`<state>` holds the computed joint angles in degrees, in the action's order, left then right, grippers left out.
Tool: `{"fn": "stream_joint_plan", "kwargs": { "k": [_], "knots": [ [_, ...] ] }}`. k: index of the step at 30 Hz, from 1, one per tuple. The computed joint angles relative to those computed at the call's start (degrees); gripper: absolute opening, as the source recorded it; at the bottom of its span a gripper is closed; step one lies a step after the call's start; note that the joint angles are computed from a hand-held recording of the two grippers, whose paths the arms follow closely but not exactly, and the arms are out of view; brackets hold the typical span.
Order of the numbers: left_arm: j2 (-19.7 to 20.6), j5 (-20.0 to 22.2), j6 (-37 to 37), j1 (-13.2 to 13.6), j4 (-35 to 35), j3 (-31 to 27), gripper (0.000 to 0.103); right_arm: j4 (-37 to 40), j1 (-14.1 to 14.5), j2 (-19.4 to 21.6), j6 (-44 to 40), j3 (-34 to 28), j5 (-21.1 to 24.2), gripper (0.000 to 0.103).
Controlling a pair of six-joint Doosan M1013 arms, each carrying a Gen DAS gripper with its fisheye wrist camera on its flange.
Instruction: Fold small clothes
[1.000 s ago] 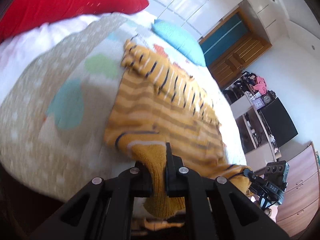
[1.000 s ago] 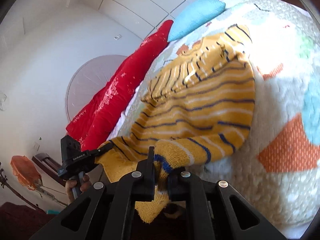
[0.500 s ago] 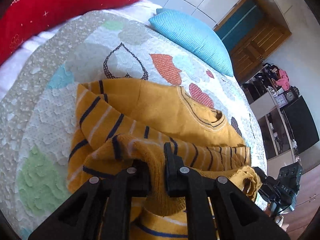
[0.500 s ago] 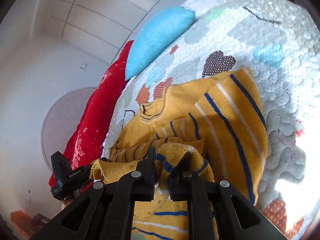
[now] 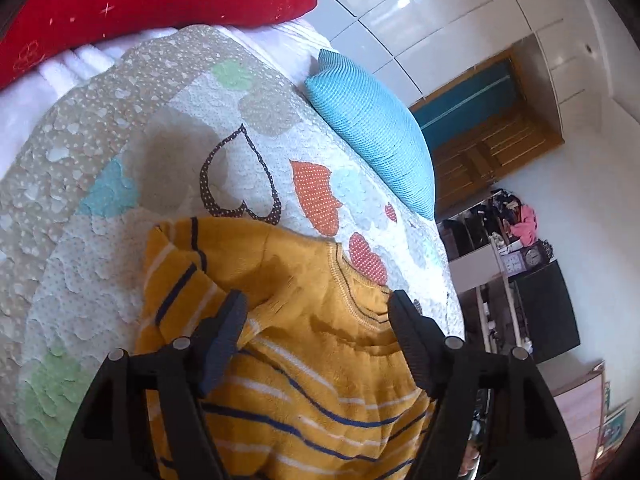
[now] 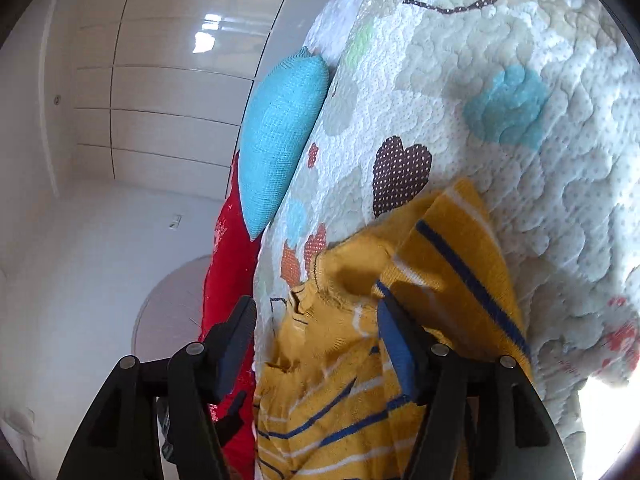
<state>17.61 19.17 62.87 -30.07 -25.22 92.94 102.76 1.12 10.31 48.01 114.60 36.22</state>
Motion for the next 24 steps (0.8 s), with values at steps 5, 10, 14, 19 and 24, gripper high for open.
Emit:
{"fn": "stream_joint_plan", "kwargs": {
  "k": [5,10,14,19,24],
  "knots": [
    [-2.3,6.96,-9.28,-2.23,19.59,1.23,0.073,-23.55,1.98,-3.5,7.71,-1.39,-5.77,0.07],
    [-5.82,9.37,-12.08,-4.58,28.26,6.56,0.078,-51.41,6.45,-8.28,18.26,0.61,-9.01,0.07],
    [-6.91,7.75,-3.2,-5.07,19.75,10.49,0.08,-66.79,9.87,-12.49,27.25,4.6,-12.94,0.075],
    [-3.67,15.57,-7.45,-6.03,25.61,7.58,0.009,-65.62,10.05,-12.0,27.82,6.23,-12.21,0.037],
    [-3.89,26.3,-19.24,-7.05,43.96,2.96,0.009,-76.29,8.02,-11.51,40.99,4.32,-9.05,0.014]
  ]
}}
